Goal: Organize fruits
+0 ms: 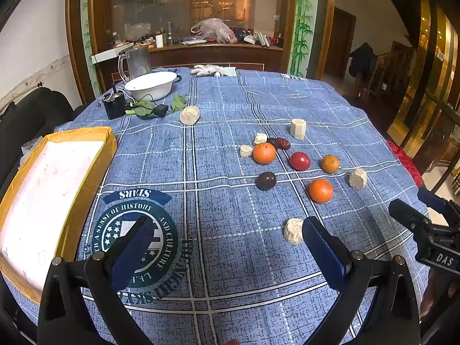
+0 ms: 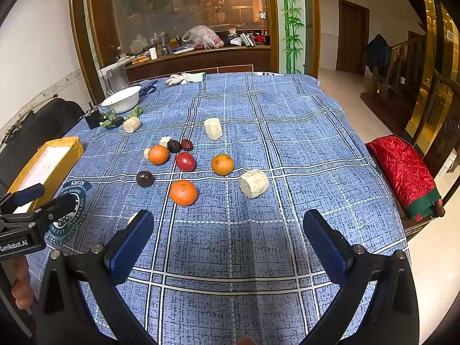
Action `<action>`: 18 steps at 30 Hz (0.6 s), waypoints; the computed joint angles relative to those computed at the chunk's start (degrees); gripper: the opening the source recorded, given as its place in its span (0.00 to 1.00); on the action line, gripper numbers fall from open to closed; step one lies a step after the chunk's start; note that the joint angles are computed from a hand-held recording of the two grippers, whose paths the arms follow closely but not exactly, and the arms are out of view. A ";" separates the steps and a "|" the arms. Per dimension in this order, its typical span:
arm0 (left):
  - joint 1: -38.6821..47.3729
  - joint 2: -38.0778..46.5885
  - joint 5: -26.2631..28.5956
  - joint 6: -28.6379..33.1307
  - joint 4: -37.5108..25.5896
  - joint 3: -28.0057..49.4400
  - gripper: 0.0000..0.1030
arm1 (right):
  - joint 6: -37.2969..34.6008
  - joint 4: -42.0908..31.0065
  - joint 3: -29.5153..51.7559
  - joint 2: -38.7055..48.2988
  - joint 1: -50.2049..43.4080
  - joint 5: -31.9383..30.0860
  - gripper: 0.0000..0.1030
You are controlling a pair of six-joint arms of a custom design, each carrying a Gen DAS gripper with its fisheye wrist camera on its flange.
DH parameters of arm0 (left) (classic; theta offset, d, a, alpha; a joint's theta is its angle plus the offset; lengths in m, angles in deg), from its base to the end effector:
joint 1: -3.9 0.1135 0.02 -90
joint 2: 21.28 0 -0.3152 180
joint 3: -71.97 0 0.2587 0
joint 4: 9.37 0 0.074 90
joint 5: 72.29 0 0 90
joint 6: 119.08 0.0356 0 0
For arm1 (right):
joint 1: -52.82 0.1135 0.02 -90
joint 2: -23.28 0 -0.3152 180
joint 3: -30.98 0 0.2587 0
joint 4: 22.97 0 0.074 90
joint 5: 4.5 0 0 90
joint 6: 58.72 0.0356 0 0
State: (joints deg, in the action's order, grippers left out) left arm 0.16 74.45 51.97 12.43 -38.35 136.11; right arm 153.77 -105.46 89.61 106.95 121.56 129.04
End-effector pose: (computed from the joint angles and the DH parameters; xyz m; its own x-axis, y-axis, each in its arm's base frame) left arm 0.3207 -0.0410 0.2015 -0.4322 0.5772 -0.6929 0.8231 0.5664 -0.0415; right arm 0.0916 0.1678 0.2221 -0.4476 0.5360 -0.7159 0.6949 0.7123 0.0988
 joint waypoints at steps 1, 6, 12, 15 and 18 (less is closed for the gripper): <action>0.01 0.27 -0.16 0.27 0.07 -0.13 1.00 | 0.24 -0.15 -0.04 0.03 0.18 -0.06 1.00; -0.82 2.14 -2.17 2.74 1.45 -1.59 1.00 | -1.50 1.15 -1.45 -0.62 -0.82 -0.70 1.00; -3.19 4.06 -4.36 2.94 2.47 -1.61 0.98 | -11.46 9.15 -8.52 -5.25 -7.81 -3.10 1.00; -4.66 4.88 -5.76 2.12 3.01 -1.50 0.95 | -23.83 17.79 -12.55 -7.96 -15.33 -3.50 0.97; -6.78 4.80 -6.75 2.50 2.80 -2.21 0.93 | -34.23 24.74 -15.07 -9.60 -22.27 -4.94 0.90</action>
